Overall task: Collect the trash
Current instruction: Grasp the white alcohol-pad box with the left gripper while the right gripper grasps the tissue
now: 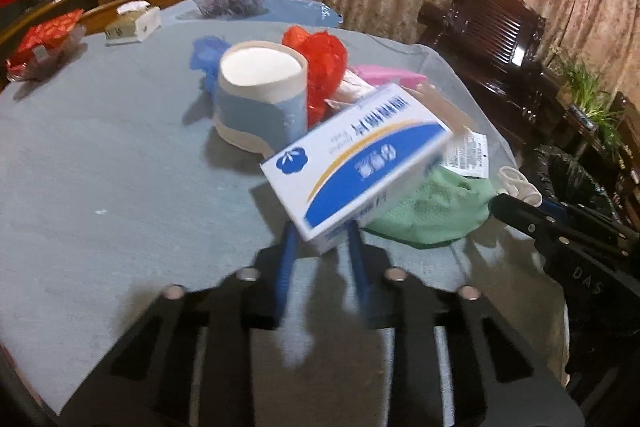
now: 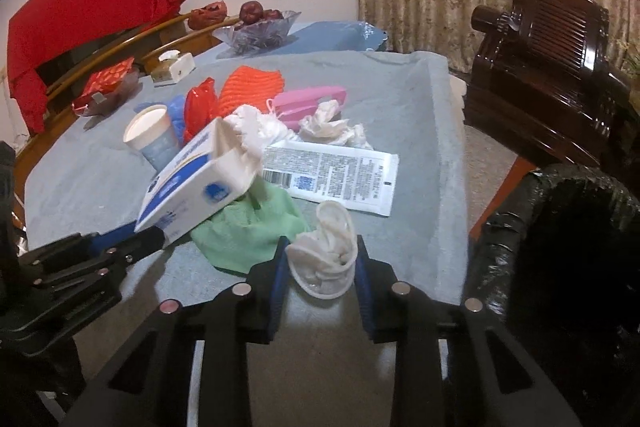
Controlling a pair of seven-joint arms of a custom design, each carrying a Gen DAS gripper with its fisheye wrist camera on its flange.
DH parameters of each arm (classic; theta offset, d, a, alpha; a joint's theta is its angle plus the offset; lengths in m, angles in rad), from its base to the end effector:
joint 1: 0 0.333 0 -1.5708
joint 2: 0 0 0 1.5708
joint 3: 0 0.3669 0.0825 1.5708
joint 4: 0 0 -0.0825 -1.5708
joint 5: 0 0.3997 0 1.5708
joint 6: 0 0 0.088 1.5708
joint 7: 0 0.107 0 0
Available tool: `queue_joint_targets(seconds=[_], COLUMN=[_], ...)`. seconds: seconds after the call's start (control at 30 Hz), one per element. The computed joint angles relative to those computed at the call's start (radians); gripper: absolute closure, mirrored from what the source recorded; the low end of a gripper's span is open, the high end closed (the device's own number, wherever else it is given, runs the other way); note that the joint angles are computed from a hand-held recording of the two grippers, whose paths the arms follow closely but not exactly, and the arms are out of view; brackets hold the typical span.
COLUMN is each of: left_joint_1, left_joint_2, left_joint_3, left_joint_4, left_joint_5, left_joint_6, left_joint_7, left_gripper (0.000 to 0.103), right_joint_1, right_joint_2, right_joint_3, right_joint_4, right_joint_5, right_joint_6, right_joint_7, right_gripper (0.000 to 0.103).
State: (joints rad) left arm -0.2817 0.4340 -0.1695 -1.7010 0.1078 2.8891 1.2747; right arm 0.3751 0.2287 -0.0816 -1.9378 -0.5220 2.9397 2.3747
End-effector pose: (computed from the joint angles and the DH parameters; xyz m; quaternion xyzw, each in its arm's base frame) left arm 0.6792 -0.3122 0.4733 -0.5859 0.7202 -0.3397 0.1503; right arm 0.6339 0.2299 0.4933 -0.6405 0.6598 -0.2320 0.3172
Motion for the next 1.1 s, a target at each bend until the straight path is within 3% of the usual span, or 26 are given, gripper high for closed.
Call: queue_joint_targets(seconds=[0.17, 0.2, 0.23, 0.27, 0.3, 0.37, 0.53, 0.67, 0.8, 0.93, 1.0, 1.03, 1.1], left_joint_1=[0.011, -0.020, -0.033, -0.046, -0.067, -0.064, -0.048, -0.016, 0.024, 0.040, 0.045, 0.054, 0.054], left_joint_2=[0.008, 0.009, 0.015, 0.016, 0.018, 0.037, 0.091, 0.149, 0.193, 0.206, 0.212, 0.215, 0.216], left_joint_3=[-0.023, 0.013, 0.030, 0.046, 0.069, 0.062, 0.039, -0.013, -0.066, -0.088, -0.099, -0.116, -0.121], left_joint_4=[0.005, 0.005, 0.012, 0.014, 0.014, 0.038, 0.118, 0.210, 0.287, 0.300, 0.303, 0.301, 0.296], left_joint_5=[-0.017, 0.008, 0.019, 0.031, 0.050, 0.059, 0.061, 0.012, -0.057, -0.111, -0.133, -0.148, -0.165], left_joint_6=[0.015, 0.023, 0.021, 0.026, 0.036, 0.027, -0.005, -0.059, -0.133, -0.149, -0.141, -0.133, -0.118], left_joint_7=[0.037, 0.007, -0.012, -0.034, -0.067, -0.072, -0.057, 0.004, 0.083, 0.141, 0.171, 0.199, 0.224], left_gripper=[0.090, 0.089, 0.082, 0.066, 0.059, 0.045, 0.027, 0.016, 0.015, 0.014, 0.018, 0.028, 0.033], right_joint_1=[0.011, 0.016, 0.023, 0.025, 0.024, 0.015, -0.003, -0.009, -0.012, -0.015, -0.014, -0.015, -0.014], right_joint_2=[-0.014, -0.015, -0.017, -0.016, -0.017, -0.017, -0.005, 0.005, 0.012, 0.017, 0.017, 0.018, 0.017], right_joint_3=[-0.015, -0.020, -0.029, -0.029, -0.030, -0.023, -0.004, 0.000, 0.000, 0.000, -0.001, -0.001, -0.004], right_joint_4=[-0.005, -0.002, 0.003, 0.007, 0.010, 0.016, 0.033, 0.045, 0.049, 0.048, 0.047, 0.048, 0.050], right_joint_5=[-0.039, -0.057, -0.083, -0.100, -0.116, -0.129, -0.126, -0.116, -0.103, -0.084, -0.077, -0.072, -0.070], right_joint_6=[-0.005, -0.012, -0.025, -0.032, -0.038, -0.047, -0.062, -0.068, -0.067, -0.069, -0.068, -0.067, -0.064], right_joint_7=[0.044, 0.059, 0.081, 0.097, 0.113, 0.128, 0.125, 0.117, 0.108, 0.093, 0.091, 0.089, 0.089], right_gripper=[0.073, 0.073, 0.073, 0.073, 0.073, 0.073, 0.073, 0.073, 0.073, 0.073, 0.073, 0.073, 0.073])
